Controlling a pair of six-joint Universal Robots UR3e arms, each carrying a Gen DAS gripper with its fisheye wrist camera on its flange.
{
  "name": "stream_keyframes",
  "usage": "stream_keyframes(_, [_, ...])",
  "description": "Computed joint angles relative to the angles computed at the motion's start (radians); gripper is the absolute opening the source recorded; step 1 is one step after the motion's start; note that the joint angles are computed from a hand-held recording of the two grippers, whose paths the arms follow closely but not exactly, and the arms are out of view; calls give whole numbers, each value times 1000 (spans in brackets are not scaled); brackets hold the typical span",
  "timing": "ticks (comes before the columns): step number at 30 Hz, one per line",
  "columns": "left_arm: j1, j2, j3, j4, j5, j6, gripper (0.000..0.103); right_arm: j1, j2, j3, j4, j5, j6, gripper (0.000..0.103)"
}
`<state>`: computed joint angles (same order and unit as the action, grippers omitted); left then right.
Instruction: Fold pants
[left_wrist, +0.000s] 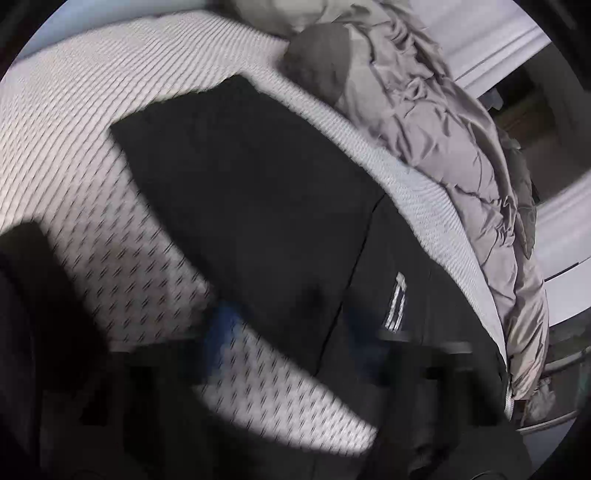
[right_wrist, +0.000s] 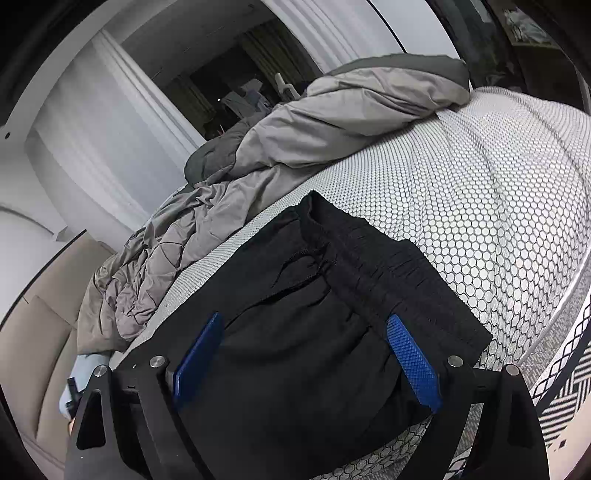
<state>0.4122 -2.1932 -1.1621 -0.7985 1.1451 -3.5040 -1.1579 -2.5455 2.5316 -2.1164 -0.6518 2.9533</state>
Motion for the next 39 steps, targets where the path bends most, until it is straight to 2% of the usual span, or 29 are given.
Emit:
stream_keyframes(1, [19, -5, 11, 0, -39, -2, 0, -14, -9, -7, 28, 7, -12, 92])
stream_keyframes(2, [57, 13, -19, 22, -108, -23, 0, -39, -34, -20, 86, 16, -43, 92])
stream_keyframes(3, [87, 44, -91, 96, -139, -54, 0, -61, -49, -31, 131, 20, -75, 92])
stream_keyframes(4, [109, 78, -175, 184, -146, -65, 0, -97, -84, -46, 210, 29, -122, 92])
stream_keyframes(5, [120, 103, -217, 217, -125, -54, 0, -155, -136, -68, 337, 48, -198, 92])
stream_keyframes(6, [114, 119, -217, 187, -67, -25, 0, -200, -161, -85, 426, 57, -256, 92])
stream_keyframes(7, [101, 126, -194, 128, -13, 5, 2, -211, -155, -87, 432, 54, -262, 92])
stream_keyframes(8, [94, 127, -172, 84, 8, 29, 3, -188, -107, -77, 353, 41, -221, 92])
stream_keyframes(9, [95, 138, -180, 76, 10, 50, 4, -136, -17, -54, 191, 33, -145, 92])
stream_keyframes(11, [86, 190, -236, 114, 32, 94, 14, 11, 192, -57, -150, -48, 36, 92])
stream_keyframes(13, [85, 242, -287, 135, 43, 115, 22, 152, 402, -133, -359, -98, 63, 92])
stream_keyframes(14, [92, 280, -322, 135, 34, 133, 38, 237, 506, -179, -466, -159, 125, 92])
stream_keyframes(15, [104, 325, -372, 142, 20, 156, 49, 302, 611, -253, -507, -189, 118, 92])
stream_keyframes(16, [108, 367, -412, 154, 20, 166, 68, 367, 716, -330, -543, -229, 150, 92])
stream_keyframes(17, [112, 411, -456, 178, 20, 173, 81, 412, 821, -434, -509, -228, 127, 91])
stream_keyframes(21, [206, 715, -725, 196, -62, 284, 94, 552, 1168, -805, -447, -316, 184, 84])
stream_keyframes(22, [235, 776, -763, 170, -80, 314, 102, 583, 1246, -910, -402, -355, 189, 84])
stream_keyframes(23, [286, 872, -825, 124, -108, 362, 102, 607, 1326, -1015, -354, -380, 187, 83])
stream_keyframes(26, [370, 1028, -896, 13, -132, 443, 102, 646, 1533, -1293, -219, -392, 195, 66])
stream_keyframes(27, [401, 1069, -914, -25, -143, 466, 102, 658, 1590, -1375, -180, -398, 197, 48])
stream_keyframes(28, [422, 1086, -925, -44, -152, 483, 102, 671, 1631, -1437, -148, -404, 185, 21])
stream_keyframes(29, [452, 1120, -932, -98, -157, 509, 102, 686, 1675, -1516, -103, -414, 157, 6])
stream_keyframes(31, [468, 1107, -958, -74, -154, 523, 102, 727, 1700, -1560, -161, -491, 112, 4])
stream_keyframes(34, [508, 1123, -996, -85, -151, 552, 102, 757, 1747, -1660, -182, -616, 163, 5])
stream_keyframes(36, [519, 1124, -1006, -98, -142, 559, 102, 784, 1812, -1768, -135, -756, 212, 14])
stream_keyframes(37, [521, 1121, -1009, -101, -141, 559, 102, 785, 1806, -1759, -128, -774, 227, 15])
stream_keyframes(38, [548, 1147, -1022, -128, -164, 578, 102, 767, 1763, -1708, -128, -718, 241, 16])
stream_keyframes(39, [578, 1176, -1034, -165, -191, 607, 102, 746, 1700, -1616, -167, -662, 237, 26])
